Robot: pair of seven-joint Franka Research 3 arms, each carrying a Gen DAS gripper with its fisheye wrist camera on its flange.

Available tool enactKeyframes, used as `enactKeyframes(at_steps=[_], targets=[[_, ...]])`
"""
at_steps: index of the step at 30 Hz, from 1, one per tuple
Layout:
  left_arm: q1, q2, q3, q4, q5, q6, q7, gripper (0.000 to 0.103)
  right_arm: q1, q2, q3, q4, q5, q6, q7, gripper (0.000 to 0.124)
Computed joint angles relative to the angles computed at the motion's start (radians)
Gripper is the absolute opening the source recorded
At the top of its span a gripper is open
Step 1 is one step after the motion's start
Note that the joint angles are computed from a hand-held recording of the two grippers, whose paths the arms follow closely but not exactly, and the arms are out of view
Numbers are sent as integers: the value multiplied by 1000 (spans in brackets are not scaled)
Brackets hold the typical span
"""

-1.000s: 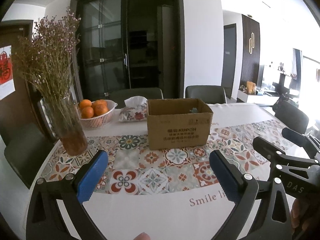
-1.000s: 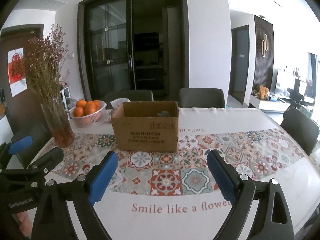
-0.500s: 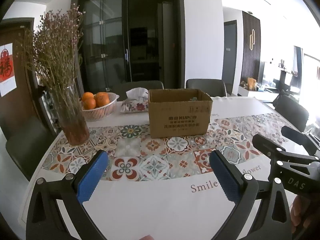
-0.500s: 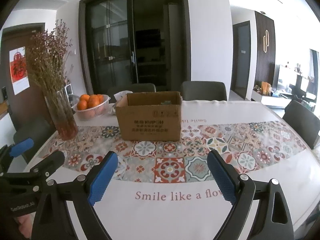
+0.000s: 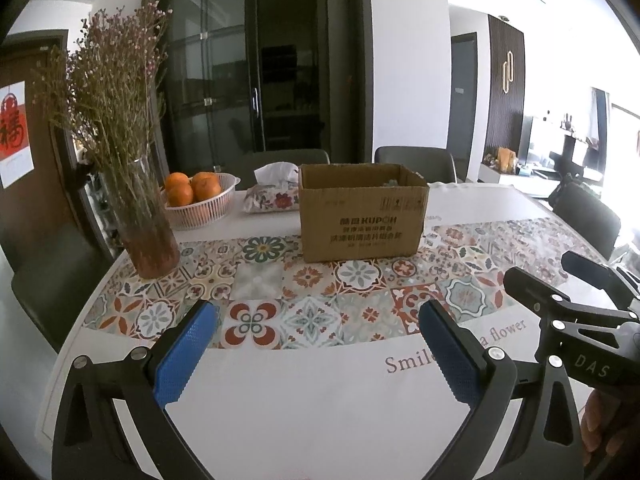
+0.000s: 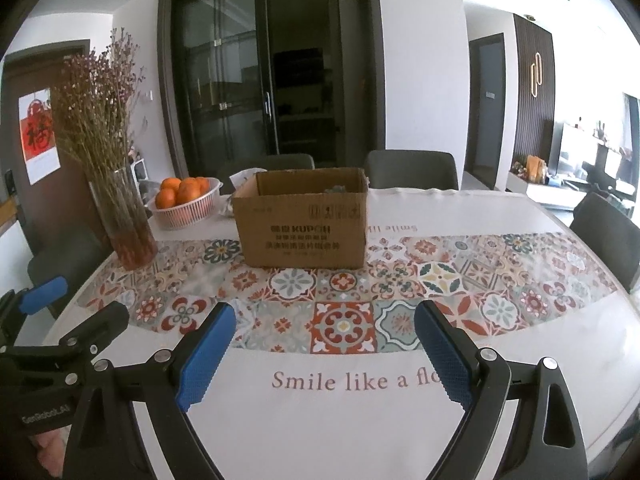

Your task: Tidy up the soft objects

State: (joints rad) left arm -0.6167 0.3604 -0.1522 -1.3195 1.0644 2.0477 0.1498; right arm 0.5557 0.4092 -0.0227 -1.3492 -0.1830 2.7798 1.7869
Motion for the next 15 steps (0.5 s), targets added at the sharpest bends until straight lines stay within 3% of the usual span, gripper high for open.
enactKeyframes(at_steps=[15], targets=[[5,-2,-2,-11,-17,2,-5,103,1,8,1,8,1,-17,-5,92]])
